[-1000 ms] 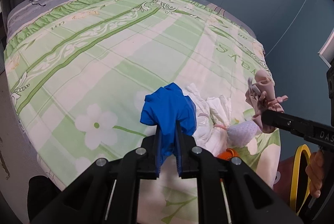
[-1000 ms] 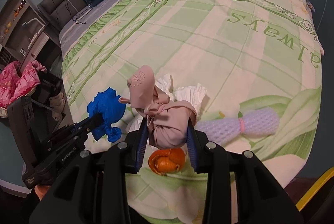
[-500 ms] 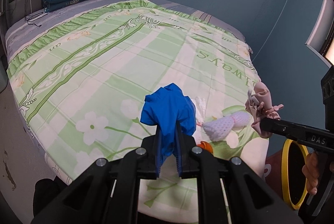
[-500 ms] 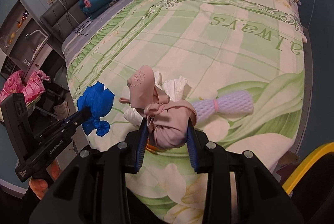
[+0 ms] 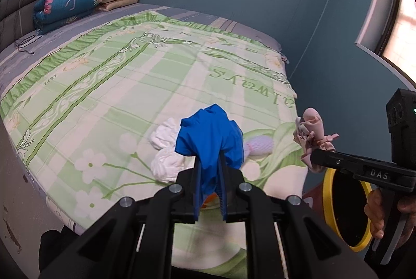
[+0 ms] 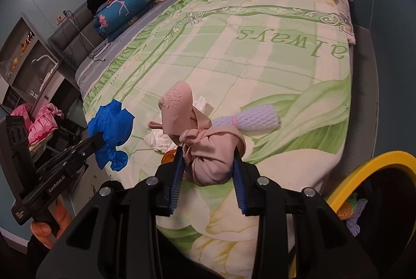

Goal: Collect trash
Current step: 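Lift and carry the blue cloth and pink bag over the bin with both tools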

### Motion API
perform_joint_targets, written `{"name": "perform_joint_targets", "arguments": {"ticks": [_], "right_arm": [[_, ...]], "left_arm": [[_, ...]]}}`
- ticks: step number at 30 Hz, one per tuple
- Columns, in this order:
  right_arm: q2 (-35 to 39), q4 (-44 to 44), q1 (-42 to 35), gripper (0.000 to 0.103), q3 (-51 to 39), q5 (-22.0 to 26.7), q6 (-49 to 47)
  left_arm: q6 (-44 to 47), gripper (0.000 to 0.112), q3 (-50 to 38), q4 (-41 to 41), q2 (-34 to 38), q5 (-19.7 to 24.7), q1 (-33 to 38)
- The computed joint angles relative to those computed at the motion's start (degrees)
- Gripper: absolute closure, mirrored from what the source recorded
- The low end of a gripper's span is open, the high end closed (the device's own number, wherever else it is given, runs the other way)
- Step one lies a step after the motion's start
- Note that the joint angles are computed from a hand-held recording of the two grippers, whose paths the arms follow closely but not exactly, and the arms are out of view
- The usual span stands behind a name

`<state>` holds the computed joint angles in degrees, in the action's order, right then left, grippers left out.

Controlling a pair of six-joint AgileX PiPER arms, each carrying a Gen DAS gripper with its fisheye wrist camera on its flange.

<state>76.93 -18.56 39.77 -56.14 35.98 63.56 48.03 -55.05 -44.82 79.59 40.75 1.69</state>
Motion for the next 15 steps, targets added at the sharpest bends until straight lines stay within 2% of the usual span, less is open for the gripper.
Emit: {"name": "perform_joint_targets", "arguments": {"ticks": [8,15], "right_arm": [[-8.4,-3.7,0.2,0.07,6.5,2.2,6.2],[-17.3,-10.7,3.7,0.07,10.7,8.4,15.5]], "left_arm": [[-2.7,0.102,0.9,1.0,-3.6,0.0,-5.9],[-6.2,0.102,0.5,2.8,-4.9,-0.6,-12.8]]}}
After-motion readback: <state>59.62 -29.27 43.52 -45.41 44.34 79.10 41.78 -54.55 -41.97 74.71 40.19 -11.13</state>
